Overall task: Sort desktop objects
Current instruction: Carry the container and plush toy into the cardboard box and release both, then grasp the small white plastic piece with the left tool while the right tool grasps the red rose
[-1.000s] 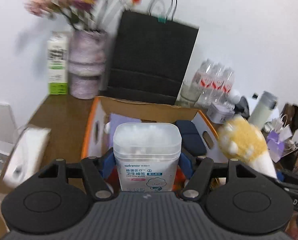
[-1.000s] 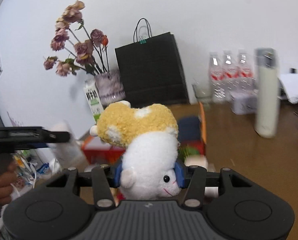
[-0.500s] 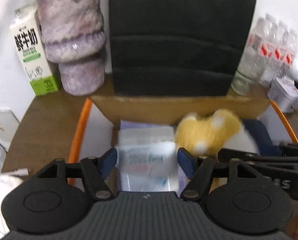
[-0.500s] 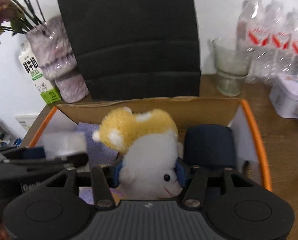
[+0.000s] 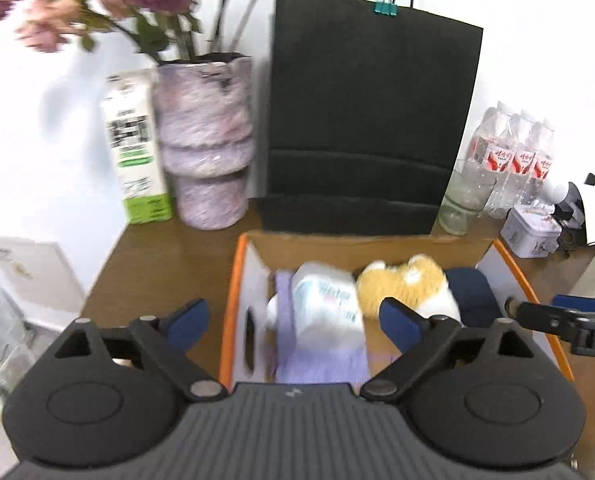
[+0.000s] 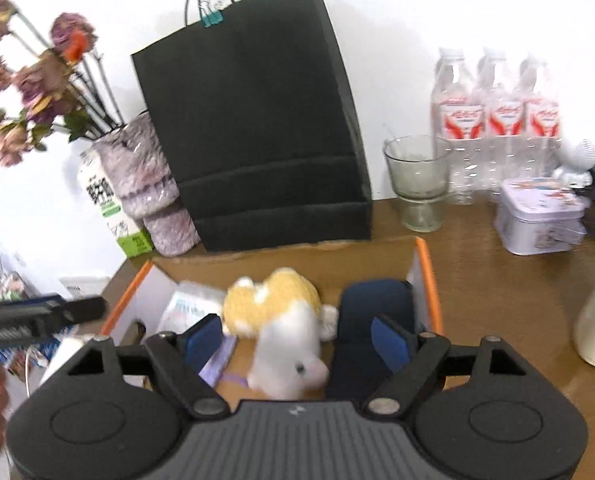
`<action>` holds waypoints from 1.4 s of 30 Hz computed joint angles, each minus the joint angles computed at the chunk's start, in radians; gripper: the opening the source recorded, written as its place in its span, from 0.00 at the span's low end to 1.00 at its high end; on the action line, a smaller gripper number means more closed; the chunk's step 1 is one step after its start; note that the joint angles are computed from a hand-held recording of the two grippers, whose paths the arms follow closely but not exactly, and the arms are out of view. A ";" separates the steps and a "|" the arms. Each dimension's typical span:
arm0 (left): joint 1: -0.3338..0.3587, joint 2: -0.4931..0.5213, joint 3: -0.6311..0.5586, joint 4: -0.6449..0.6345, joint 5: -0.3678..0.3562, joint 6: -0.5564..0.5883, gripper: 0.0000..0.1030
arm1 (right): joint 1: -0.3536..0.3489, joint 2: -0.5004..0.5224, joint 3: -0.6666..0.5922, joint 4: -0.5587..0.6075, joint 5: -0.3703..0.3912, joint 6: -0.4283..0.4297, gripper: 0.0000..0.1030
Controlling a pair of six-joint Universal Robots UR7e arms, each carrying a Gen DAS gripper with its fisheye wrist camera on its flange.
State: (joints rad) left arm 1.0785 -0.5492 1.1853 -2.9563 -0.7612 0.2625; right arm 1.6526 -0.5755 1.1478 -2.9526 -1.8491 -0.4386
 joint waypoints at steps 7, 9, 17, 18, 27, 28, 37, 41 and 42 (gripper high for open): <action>-0.051 -0.197 0.446 -0.312 -0.018 0.015 1.00 | -0.010 -0.216 0.464 -0.325 0.030 -0.092 0.87; -0.065 -0.245 0.569 -0.367 -0.036 -0.023 1.00 | -0.016 -0.254 0.586 -0.425 0.033 -0.140 0.88; -0.128 -0.265 0.919 -0.660 0.013 -0.064 1.00 | -0.059 -0.311 0.930 -0.707 0.050 -0.219 0.88; -0.138 -0.249 0.952 -0.719 0.034 -0.058 1.00 | -0.064 -0.311 0.959 -0.738 0.057 -0.229 0.88; -0.161 -0.186 1.069 -0.861 0.050 -0.120 1.00 | -0.119 -0.291 1.151 -0.944 0.155 -0.298 0.88; -0.164 -0.173 1.069 -0.877 0.062 -0.120 1.00 | -0.118 -0.282 1.153 -0.958 0.149 -0.298 0.88; -0.138 -0.158 1.002 -0.873 0.049 -0.076 0.89 | -0.090 -0.252 1.064 -0.928 0.110 -0.294 0.88; -0.114 -0.159 0.944 -0.812 0.025 -0.047 0.77 | -0.067 -0.232 0.967 -0.862 0.103 -0.286 0.88; -0.107 -0.158 0.930 -0.792 0.023 -0.049 0.69 | -0.065 -0.227 0.939 -0.839 0.114 -0.281 0.88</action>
State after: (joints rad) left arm 0.9718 -0.7075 2.1150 -3.7480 -0.7381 0.2140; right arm 1.5872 -0.8023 2.0865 -3.7919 -1.7355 -0.7193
